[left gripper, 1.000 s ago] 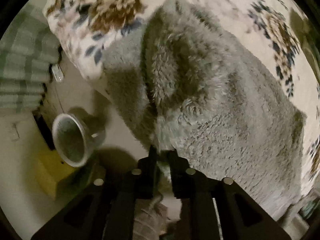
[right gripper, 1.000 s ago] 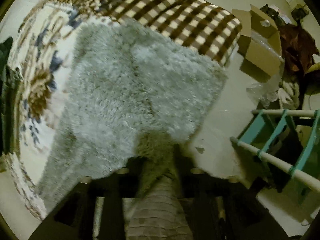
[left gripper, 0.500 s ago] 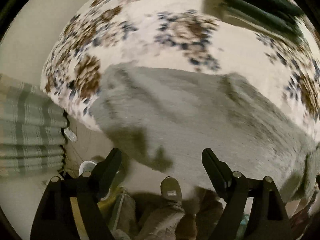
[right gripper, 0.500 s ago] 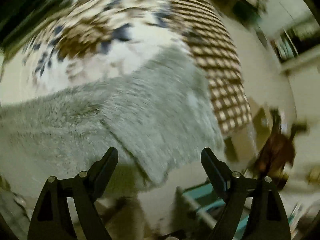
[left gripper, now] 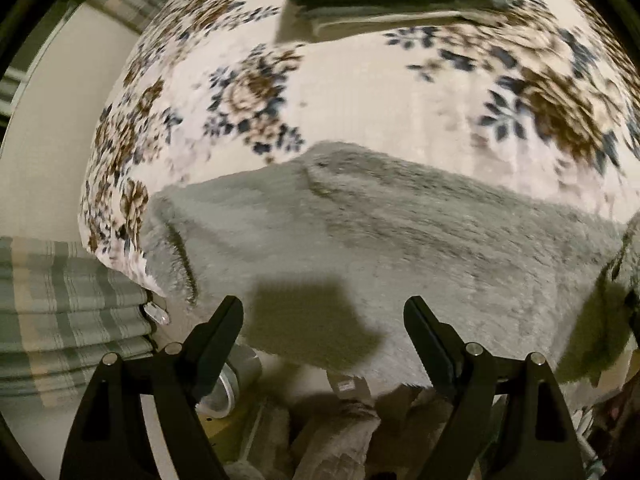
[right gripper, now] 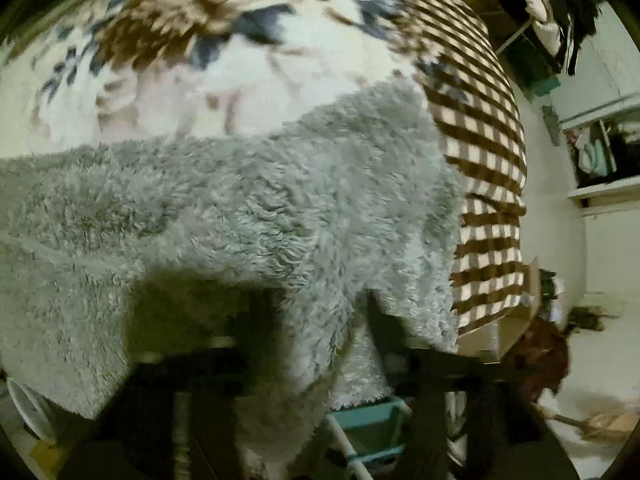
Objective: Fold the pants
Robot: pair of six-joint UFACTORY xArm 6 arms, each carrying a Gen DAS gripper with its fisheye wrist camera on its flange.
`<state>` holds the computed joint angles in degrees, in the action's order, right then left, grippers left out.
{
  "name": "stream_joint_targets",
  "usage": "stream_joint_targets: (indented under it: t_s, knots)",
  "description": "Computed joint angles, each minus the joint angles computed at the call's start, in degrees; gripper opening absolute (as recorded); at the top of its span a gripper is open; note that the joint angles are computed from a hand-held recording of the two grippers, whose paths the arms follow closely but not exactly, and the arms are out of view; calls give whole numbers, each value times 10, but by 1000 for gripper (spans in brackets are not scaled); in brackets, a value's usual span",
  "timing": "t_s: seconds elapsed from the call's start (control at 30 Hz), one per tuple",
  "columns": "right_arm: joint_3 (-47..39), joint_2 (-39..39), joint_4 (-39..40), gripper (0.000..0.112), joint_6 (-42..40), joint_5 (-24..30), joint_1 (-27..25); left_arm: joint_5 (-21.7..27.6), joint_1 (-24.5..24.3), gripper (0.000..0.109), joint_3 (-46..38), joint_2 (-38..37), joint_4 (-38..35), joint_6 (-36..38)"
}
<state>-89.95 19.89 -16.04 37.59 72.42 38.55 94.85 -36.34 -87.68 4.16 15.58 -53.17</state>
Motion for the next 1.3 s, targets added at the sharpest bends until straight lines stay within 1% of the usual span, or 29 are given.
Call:
stream_joint_targets:
  t_s: [0.03,0.07,0.13,0.2,0.23,0.3,0.33,0.4,0.43,0.47,0.53,0.67,0.73,0.8,0.87,0.93,0.97,1.07,1.13,1.17,1.23,1.27,1.3]
  knots:
    - [44,-34,8,18,17,-32,-10,12,-8,82,-23,12,2,7]
    - [74,-59,17,16,31,-50,-20,20,-13,82,-39,21,5,12]
    - [138,-114,45,15,71,-86,-43,42,-29,82,-83,43,15,22]
    - [188,-157,76,15,106,-109,-69,60,-40,82,-125,67,15,26]
    - [224,-185,97,15,129,-124,-90,63,-42,82,-139,76,12,23]
    - [277,-222,141,15,168,-136,-127,77,-46,82,-179,101,0,10]
    - [305,-238,173,18,183,-147,-146,82,-45,82,-196,113,-8,4]
    - [344,-262,222,40,195,-154,-181,97,-46,82,-238,140,-20,-6]
    - [371,-282,240,61,200,-173,-199,108,-49,82,-265,157,-23,-6]
    - [388,-297,246,68,203,-191,-210,117,-51,82,-289,172,-24,-3]
    - [403,-316,253,68,197,-213,-228,143,-57,82,-351,210,-16,12]
    - [404,-318,271,68,178,-244,-250,181,-63,82,-459,274,6,52]
    - [403,-322,272,68,193,-260,-256,198,-63,82,-507,301,18,68]
    - [404,-329,263,68,210,-279,-259,199,-60,82,-517,306,22,72]
    - [393,-327,231,68,231,-268,-258,203,-57,82,-526,311,24,73]
    - [383,-319,217,68,231,-271,-251,195,-53,82,-509,302,20,65]
    - [369,-303,228,68,207,-263,-250,195,-51,82,-504,300,17,61]
    - [323,-234,309,68,94,-212,-245,172,-41,82,-440,263,-6,36]
    - [287,-186,310,67,53,-175,-233,154,-34,82,-396,235,-21,18]
    - [256,-157,287,62,47,-136,-225,144,-30,82,-370,219,-26,8]
    - [203,-117,238,61,86,-58,-215,121,-17,82,-296,172,-39,-16]
    - [193,-116,245,61,105,-48,-217,110,-8,82,-256,146,-44,-29]
    - [189,-120,253,61,125,-49,-217,101,-2,82,-228,127,-48,-38]
